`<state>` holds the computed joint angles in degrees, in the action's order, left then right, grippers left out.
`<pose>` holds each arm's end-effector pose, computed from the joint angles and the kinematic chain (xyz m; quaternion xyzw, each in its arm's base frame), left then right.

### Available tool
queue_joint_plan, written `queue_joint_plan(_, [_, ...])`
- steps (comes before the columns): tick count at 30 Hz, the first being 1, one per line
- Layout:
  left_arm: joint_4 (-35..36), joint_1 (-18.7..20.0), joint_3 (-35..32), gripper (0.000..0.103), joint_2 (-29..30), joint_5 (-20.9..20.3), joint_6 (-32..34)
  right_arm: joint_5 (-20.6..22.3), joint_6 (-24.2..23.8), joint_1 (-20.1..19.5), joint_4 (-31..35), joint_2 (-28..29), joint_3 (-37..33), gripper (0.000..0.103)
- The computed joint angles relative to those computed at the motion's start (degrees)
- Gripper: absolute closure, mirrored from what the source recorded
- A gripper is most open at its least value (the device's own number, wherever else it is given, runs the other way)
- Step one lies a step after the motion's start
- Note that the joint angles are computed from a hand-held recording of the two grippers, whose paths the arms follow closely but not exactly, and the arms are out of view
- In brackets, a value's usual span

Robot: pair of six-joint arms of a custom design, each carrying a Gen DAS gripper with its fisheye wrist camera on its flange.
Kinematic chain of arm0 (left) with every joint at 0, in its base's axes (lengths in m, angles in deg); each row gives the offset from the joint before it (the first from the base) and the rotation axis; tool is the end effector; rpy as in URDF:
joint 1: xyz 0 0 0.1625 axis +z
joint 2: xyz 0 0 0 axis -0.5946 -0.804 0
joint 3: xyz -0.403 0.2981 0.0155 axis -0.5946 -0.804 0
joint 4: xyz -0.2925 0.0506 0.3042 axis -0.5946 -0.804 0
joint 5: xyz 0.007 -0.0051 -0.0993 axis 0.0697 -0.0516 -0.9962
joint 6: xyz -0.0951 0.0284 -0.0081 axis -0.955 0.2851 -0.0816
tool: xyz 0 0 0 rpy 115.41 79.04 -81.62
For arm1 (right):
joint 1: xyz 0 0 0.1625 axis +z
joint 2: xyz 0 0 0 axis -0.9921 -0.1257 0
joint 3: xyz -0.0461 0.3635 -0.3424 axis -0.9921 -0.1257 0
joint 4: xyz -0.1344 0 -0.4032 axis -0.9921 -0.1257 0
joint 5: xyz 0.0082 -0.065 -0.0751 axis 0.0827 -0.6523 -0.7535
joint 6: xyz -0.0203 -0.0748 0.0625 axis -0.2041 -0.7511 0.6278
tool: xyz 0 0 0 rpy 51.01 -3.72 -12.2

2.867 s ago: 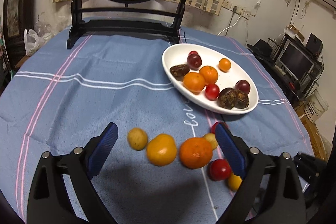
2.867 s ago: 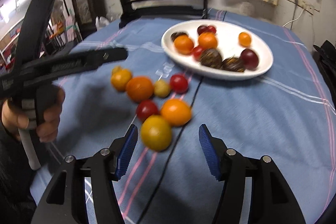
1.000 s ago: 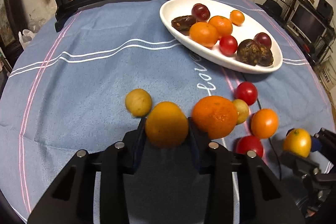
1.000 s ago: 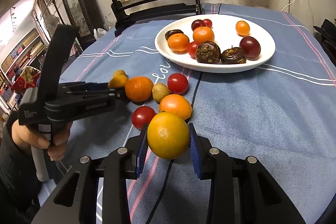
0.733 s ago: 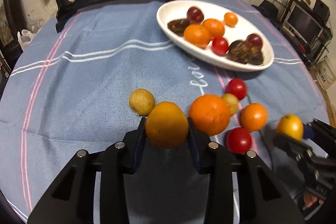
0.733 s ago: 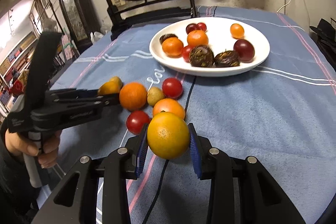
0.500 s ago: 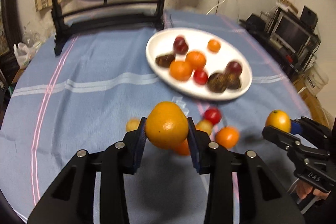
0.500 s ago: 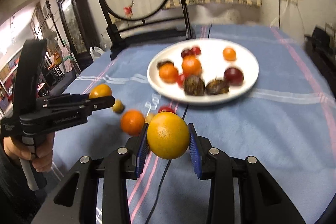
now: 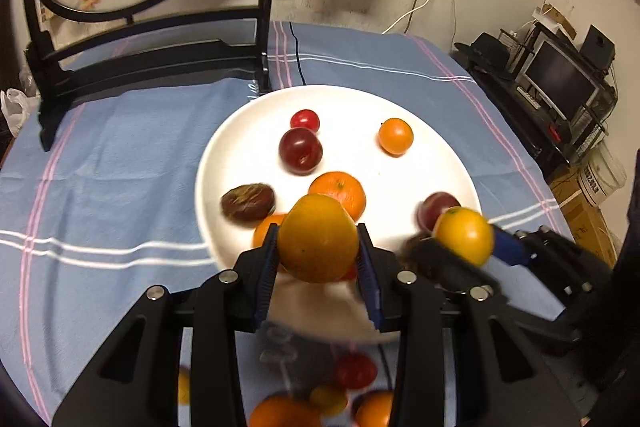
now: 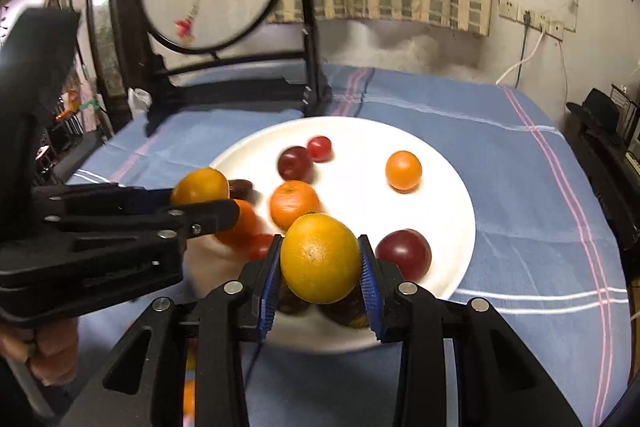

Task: Organize fruits
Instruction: 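Lower both tangerines onto the white plate and open both tools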

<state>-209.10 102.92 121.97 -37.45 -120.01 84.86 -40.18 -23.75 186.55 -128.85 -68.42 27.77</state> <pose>-0.1552 -0.8497 0.2277 0.1239 0.9037 -0.2952 0.2843 0.2975 -0.8164 0.0724 0.3112 -0.8742 0.2853 0.2400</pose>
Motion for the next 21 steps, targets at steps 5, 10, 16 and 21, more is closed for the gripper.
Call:
queue_joint_plan(5, [-0.14,1.05,-4.38,0.061,3.41,0.62,-1.06,-0.54,0.58,-0.86,1.12,1.88,-3.13,0.057])
queue_joint_plan(10, [-5.25,0.73,-2.59,0.029,2.79,0.18,-2.09,0.78,-0.1,-0.97,-0.38,1.4,-2.18,0.045])
queue_joint_plan(16, [-8.94,-0.7,3.43,0.02,-0.7,0.15,-0.19,1.22,0.93,-0.36,-1.15,-1.01,1.51,0.043])
queue_joint_plan(21, [-12.51,-1.7,10.81,0.014,-4.9,0.83,-0.61,0.04,1.6,0.08,-2.25,-3.91,7.15,0.038])
